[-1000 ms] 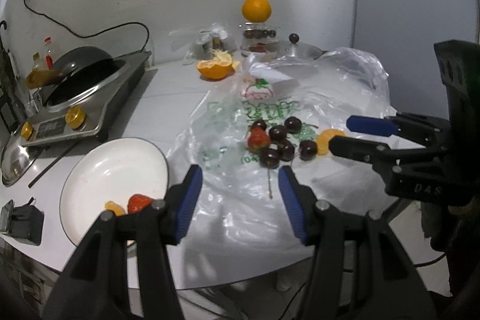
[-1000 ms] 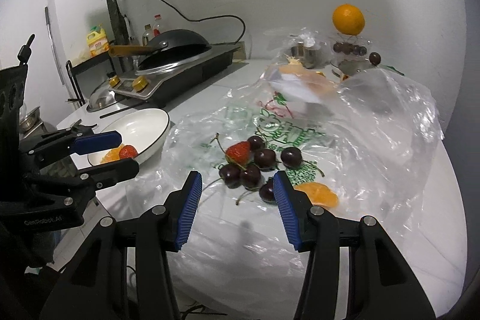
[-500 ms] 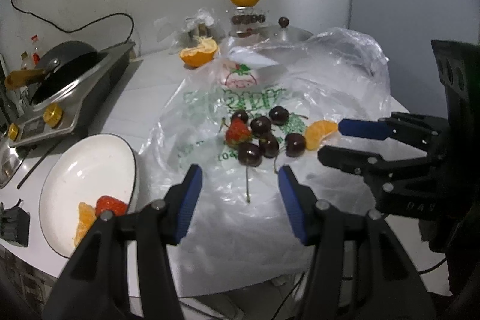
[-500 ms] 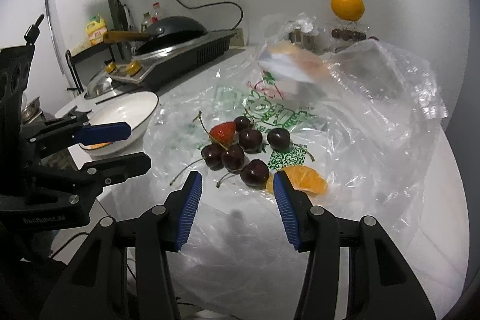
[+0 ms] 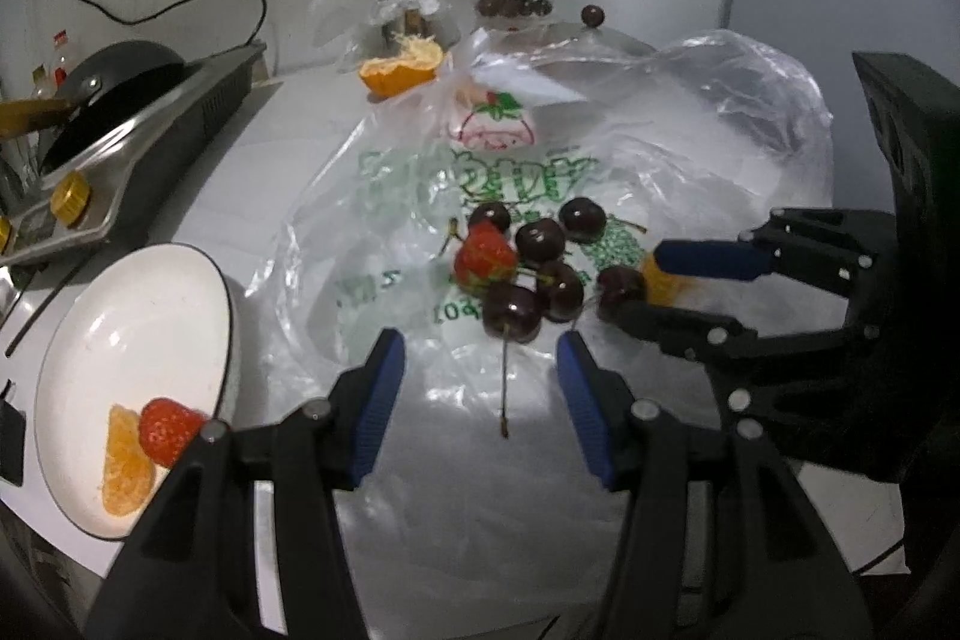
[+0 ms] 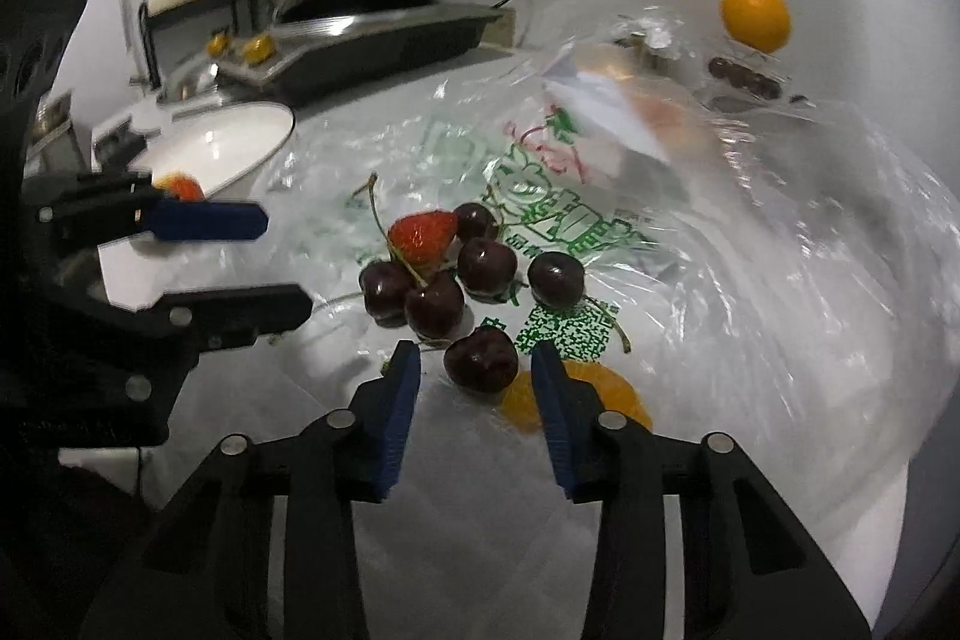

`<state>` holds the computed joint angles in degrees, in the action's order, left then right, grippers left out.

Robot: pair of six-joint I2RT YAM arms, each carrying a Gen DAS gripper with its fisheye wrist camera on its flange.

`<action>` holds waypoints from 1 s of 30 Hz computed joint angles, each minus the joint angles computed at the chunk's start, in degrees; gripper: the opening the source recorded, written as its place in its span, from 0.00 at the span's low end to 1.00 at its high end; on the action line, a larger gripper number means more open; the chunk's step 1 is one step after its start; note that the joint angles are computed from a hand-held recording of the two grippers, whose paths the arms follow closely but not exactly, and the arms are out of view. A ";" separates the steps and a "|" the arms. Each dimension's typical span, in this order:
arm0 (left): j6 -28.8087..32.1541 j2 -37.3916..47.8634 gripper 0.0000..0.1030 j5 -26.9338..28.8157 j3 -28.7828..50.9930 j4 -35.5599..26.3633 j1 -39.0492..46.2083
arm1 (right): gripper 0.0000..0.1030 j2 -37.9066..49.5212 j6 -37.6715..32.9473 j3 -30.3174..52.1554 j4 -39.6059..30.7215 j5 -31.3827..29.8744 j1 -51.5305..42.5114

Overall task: Organize fruits
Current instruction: 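Grasp a cherry with the left tool while the right tool grasps another cherry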

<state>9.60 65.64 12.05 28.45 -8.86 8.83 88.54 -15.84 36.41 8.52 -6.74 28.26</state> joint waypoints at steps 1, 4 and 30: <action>-0.21 0.97 0.53 -0.03 0.22 0.54 -0.04 | 0.36 0.49 -0.58 0.37 -0.13 -0.05 0.01; -0.58 3.23 0.53 -0.30 0.88 1.78 -0.37 | 0.36 2.37 -1.96 2.32 -1.07 -0.62 -0.29; 2.19 12.05 0.52 -4.25 3.69 7.15 -5.90 | 0.30 2.64 -4.47 3.02 -1.22 -7.87 -5.58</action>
